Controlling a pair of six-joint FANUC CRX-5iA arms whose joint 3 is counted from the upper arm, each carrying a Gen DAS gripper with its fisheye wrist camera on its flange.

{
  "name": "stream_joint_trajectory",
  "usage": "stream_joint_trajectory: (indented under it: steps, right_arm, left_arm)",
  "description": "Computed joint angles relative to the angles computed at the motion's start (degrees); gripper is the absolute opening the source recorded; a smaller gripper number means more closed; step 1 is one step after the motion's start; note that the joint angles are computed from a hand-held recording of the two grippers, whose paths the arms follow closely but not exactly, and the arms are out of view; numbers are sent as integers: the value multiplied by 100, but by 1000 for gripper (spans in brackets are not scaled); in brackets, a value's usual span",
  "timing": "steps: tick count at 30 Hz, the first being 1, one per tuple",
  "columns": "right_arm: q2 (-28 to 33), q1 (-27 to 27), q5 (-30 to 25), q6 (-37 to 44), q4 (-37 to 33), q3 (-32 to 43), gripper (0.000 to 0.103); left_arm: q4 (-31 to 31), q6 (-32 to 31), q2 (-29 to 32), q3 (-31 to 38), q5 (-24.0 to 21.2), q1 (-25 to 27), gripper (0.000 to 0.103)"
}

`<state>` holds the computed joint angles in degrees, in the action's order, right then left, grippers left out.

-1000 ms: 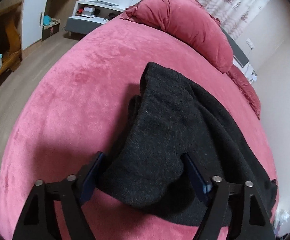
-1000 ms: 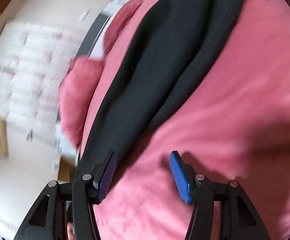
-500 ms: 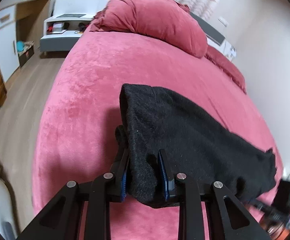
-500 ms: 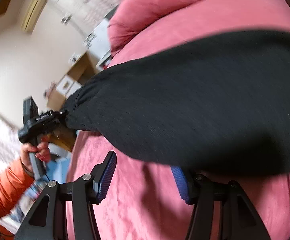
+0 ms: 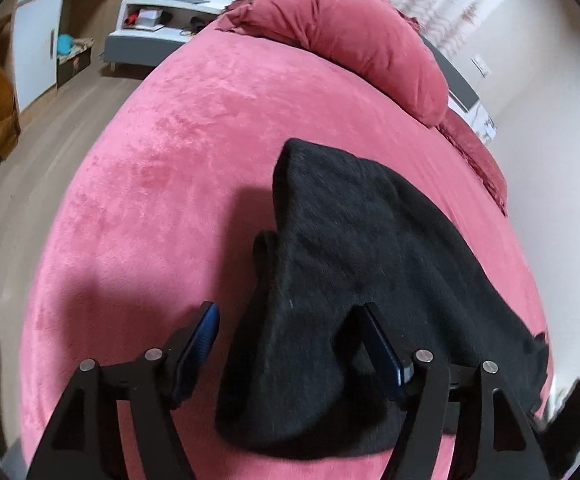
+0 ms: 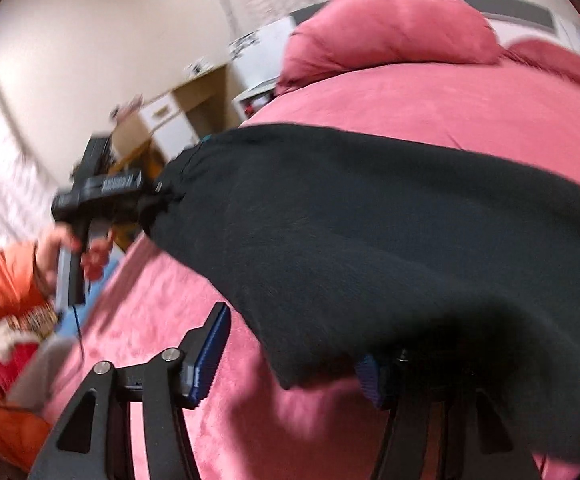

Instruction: Fold large clothes

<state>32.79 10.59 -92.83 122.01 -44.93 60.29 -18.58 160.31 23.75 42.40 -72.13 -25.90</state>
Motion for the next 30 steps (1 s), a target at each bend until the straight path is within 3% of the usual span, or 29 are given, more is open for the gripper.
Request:
stream_joint_trajectory:
  steps: [2,4,5,7,10,13,16,21,23,27,30]
  right_arm:
    - [-82,277,335,296,446,-182,63]
    - [-152,382,551,340,666,-339,40]
    - [-155,444,660,174,753,-355,28]
    - [170,263,214,-356,320,290,21]
    - [113,10,-527,-197,-410,587,17]
    - [-98,-153,-1145,-188,-927,622,17]
    - [-264,-498,-1516,-565,-1853,530,17]
    - [-921,-460,-1922,-272,-2341,-296,17]
    - [-1297,-284,-1963,-97,-2265,-959,18]
    - [-1944,115,-1611,149,-1685,-2241,23]
    - [-2365,394,-1005,68,-968,-3167,37]
  left_arm:
    - [318,-8,-18,-186,327,149,63]
    - [365,-186,150,98,91,160,45]
    - [265,-278,234,310,-93,116,41]
    - [256,-239,142,318,-126,119,22]
    - [744,-83,-425,-437,508,336,14]
    - [774,0,-806,-656,391,333,13]
    - [816,342,-1422,-1313,629,321,13]
    - [224,641,-2239,-1891,-146,-195,13]
    - [-5,1073,-2537,-2248,-494,-476,13]
    - [-239,2202,-2920,-3048,-631,-938,16]
    - [-786,2982,-2777,-3022,-907,-1436,30]
